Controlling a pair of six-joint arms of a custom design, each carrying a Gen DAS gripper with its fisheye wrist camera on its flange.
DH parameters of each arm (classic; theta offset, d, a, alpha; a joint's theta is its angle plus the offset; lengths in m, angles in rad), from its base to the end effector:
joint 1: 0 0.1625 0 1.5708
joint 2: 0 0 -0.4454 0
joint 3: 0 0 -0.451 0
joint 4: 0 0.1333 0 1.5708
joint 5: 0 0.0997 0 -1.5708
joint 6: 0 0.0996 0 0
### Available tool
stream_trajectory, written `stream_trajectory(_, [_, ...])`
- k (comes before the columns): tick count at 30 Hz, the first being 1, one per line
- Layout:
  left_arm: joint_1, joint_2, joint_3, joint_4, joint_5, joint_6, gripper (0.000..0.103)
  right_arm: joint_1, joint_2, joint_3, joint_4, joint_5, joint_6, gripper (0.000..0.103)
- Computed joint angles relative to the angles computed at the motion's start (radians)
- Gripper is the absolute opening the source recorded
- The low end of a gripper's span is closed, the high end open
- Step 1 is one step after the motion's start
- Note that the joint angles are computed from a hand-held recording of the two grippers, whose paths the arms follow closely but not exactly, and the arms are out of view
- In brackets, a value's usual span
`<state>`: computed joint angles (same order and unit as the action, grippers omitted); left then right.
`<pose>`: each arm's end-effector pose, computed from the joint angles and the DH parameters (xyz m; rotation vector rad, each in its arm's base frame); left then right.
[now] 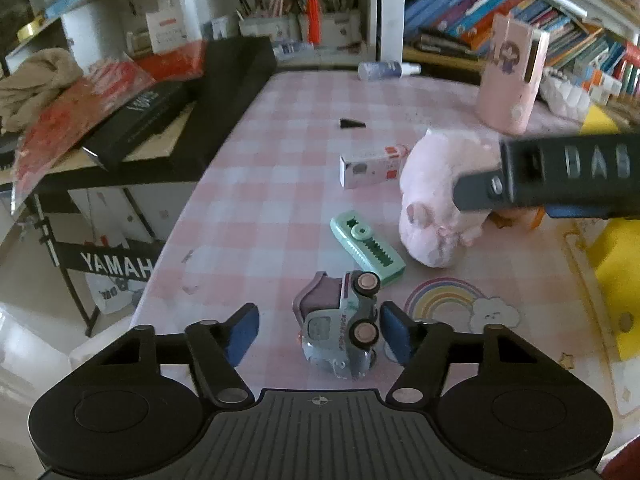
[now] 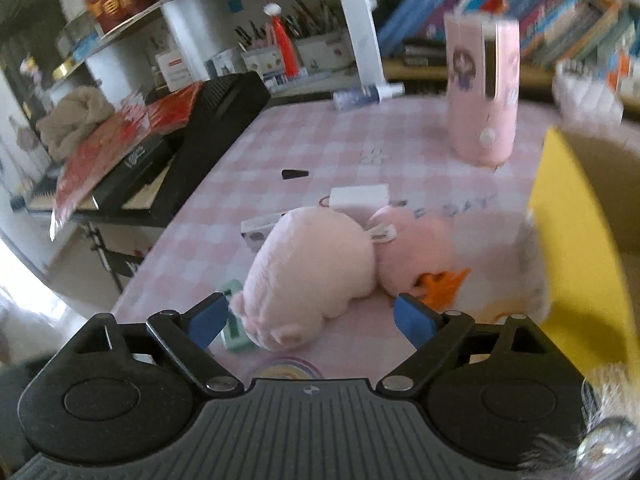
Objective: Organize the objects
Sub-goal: 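Grasp the grey toy truck with the left tool while the right tool grasps the pink plush pig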
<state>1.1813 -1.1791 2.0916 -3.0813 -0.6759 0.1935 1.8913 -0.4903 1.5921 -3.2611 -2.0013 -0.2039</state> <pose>-0.0187 -0.6013 0.2220 0.3197 2.1951 -0.7762 0.3170 -0.6639 -0.0500 0.5136 -2.5863 0.8295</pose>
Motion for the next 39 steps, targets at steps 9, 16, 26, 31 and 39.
stream_trajectory(9, [0.026,0.022,-0.048,0.088,-0.047,0.000,0.044,-0.039,0.039,-0.140,0.255,0.085,0.328,0.093])
stream_trajectory(16, [0.034,0.000,-0.048,0.093,-0.092,-0.038,0.043,-0.046,0.077,-0.204,0.289,0.058,0.342,0.068])
stream_trajectory(26, [0.011,-0.066,-0.007,0.008,-0.131,-0.095,0.043,-0.024,0.031,-0.127,0.213,0.060,0.099,0.057])
stream_trajectory(31, [-0.002,-0.110,0.024,-0.032,-0.153,-0.115,0.043,-0.002,-0.007,-0.046,0.089,0.039,-0.040,0.057])
stream_trajectory(39, [-0.036,-0.179,0.090,-0.084,-0.180,-0.094,0.043,0.035,-0.048,0.085,-0.115,-0.016,-0.229,0.057])
